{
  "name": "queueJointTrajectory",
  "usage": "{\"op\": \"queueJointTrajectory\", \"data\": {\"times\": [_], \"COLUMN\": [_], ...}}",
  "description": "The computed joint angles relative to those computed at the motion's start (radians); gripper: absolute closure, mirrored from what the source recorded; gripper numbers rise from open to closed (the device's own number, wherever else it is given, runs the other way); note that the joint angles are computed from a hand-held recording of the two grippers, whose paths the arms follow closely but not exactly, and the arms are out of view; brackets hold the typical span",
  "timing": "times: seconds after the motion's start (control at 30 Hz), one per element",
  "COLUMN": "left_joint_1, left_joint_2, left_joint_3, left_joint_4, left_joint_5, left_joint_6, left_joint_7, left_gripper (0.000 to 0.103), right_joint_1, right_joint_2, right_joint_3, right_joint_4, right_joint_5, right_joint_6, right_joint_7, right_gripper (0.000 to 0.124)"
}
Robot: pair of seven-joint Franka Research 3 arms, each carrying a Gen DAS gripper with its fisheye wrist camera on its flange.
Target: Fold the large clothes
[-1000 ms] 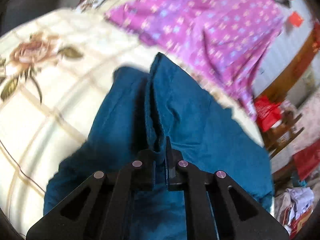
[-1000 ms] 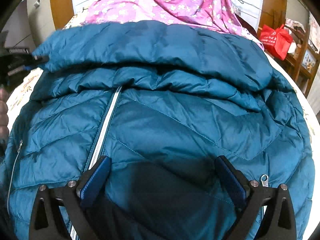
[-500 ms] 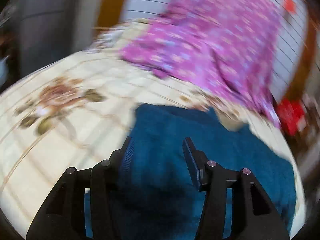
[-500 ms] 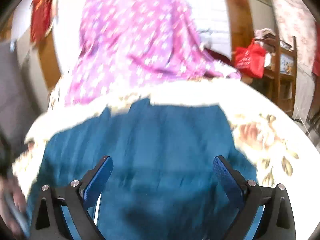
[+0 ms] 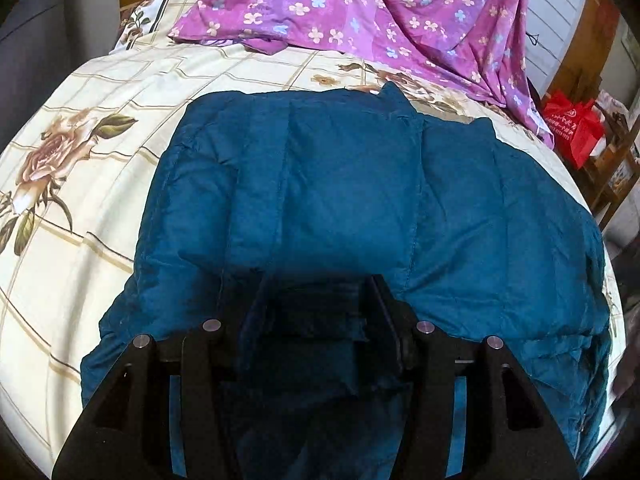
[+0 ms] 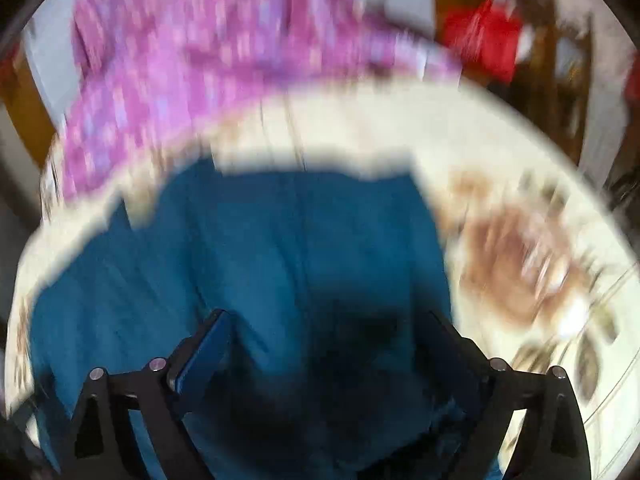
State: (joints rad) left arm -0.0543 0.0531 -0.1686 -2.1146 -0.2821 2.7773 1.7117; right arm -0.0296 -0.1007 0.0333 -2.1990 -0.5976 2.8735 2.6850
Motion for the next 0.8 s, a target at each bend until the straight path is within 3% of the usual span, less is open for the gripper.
{"op": "queueJointTrajectory", "data": {"times": [0.07, 0.17, 0.27, 0.33, 0.37, 0.43, 0.53, 0.6, 0.67, 0.7, 0.8], "left_joint_1": [-0.004, -0.007, -0.007, -0.004, -0.005, -0.004, -0.002, 0.0, 0.001, 0.001, 0.0], "left_joint_2": [0.008, 0.001, 0.0, 0.003, 0.005, 0.009, 0.012, 0.012, 0.009, 0.009, 0.008], "left_joint_3": [0.001, 0.002, -0.002, -0.005, -0.004, -0.004, -0.003, -0.004, -0.004, -0.004, -0.005], "left_joint_4": [0.004, -0.016, -0.027, -0.022, -0.016, -0.004, 0.01, 0.014, 0.012, 0.009, -0.004], "left_joint_5": [0.039, 0.074, 0.079, 0.062, 0.076, 0.082, 0.086, 0.08, 0.067, 0.066, 0.058], "left_joint_6": [0.013, 0.039, 0.065, 0.058, 0.047, 0.025, -0.007, -0.016, -0.016, -0.011, 0.015], "left_joint_7": [-0.025, -0.051, -0.062, -0.041, -0.045, -0.039, -0.026, -0.025, -0.021, -0.017, -0.008], "left_gripper": [0.051, 0.05, 0.049, 0.048, 0.048, 0.046, 0.046, 0.046, 0.046, 0.046, 0.045], "right_joint_1": [0.026, 0.097, 0.168, 0.237, 0.244, 0.224, 0.214, 0.25, 0.264, 0.26, 0.255], "right_joint_2": [0.05, 0.17, 0.283, 0.272, 0.269, 0.264, 0.273, 0.231, 0.157, 0.145, 0.18], "right_joint_3": [-0.006, -0.001, -0.037, -0.11, -0.12, -0.103, -0.09, -0.115, -0.116, -0.105, -0.052], "right_joint_4": [0.057, 0.178, 0.301, 0.257, 0.246, 0.234, 0.305, 0.282, 0.184, 0.162, 0.175], "right_joint_5": [0.088, 0.38, 0.304, 0.116, 0.101, 0.201, 0.304, 0.197, 0.038, -0.015, -0.054], "right_joint_6": [0.062, 0.002, -0.148, -0.101, -0.086, -0.084, -0.231, -0.238, -0.086, -0.052, -0.147], "right_joint_7": [-0.062, -0.357, -0.393, -0.282, -0.268, -0.347, -0.467, -0.353, -0.199, -0.149, -0.096], "right_gripper": [0.026, 0.026, 0.021, 0.021, 0.021, 0.021, 0.021, 0.022, 0.022, 0.021, 0.021]}}
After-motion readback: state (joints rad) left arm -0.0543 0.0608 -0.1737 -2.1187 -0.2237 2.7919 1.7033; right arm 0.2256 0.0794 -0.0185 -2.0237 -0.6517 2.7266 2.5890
